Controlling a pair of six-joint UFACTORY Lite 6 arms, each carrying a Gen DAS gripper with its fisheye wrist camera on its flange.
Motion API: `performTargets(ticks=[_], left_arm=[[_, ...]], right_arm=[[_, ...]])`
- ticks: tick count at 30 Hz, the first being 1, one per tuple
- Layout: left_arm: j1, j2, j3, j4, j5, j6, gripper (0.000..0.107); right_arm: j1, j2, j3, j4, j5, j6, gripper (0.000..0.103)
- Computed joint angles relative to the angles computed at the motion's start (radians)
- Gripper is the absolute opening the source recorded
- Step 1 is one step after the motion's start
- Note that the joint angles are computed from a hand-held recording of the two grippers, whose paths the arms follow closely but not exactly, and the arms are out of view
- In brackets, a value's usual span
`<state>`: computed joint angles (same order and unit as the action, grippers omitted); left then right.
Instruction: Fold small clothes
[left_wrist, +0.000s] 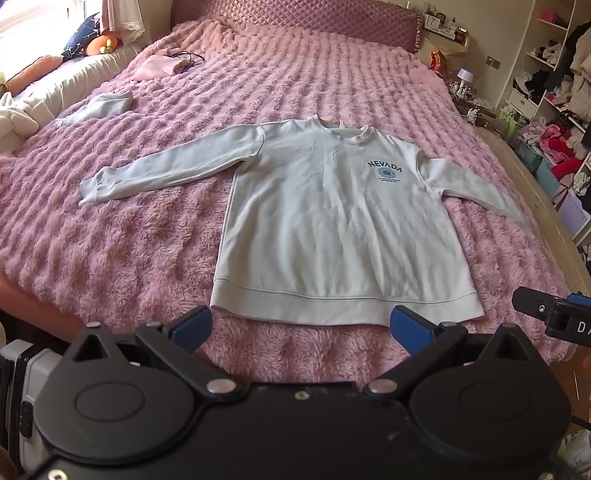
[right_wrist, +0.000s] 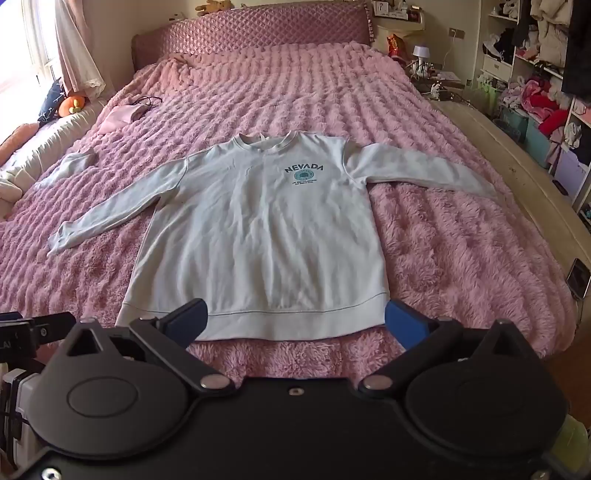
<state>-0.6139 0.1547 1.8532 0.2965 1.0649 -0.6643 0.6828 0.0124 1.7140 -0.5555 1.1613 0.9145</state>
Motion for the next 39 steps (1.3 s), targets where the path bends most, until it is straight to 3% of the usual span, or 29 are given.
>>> performTargets(ticks=[39], left_arm=[[0.022, 0.018, 0.015, -0.034, 0.006, 0.044, 0.103]], right_arm=[[-0.025, 0.016, -0.007, 0.021, -0.019, -0.014, 0.103]])
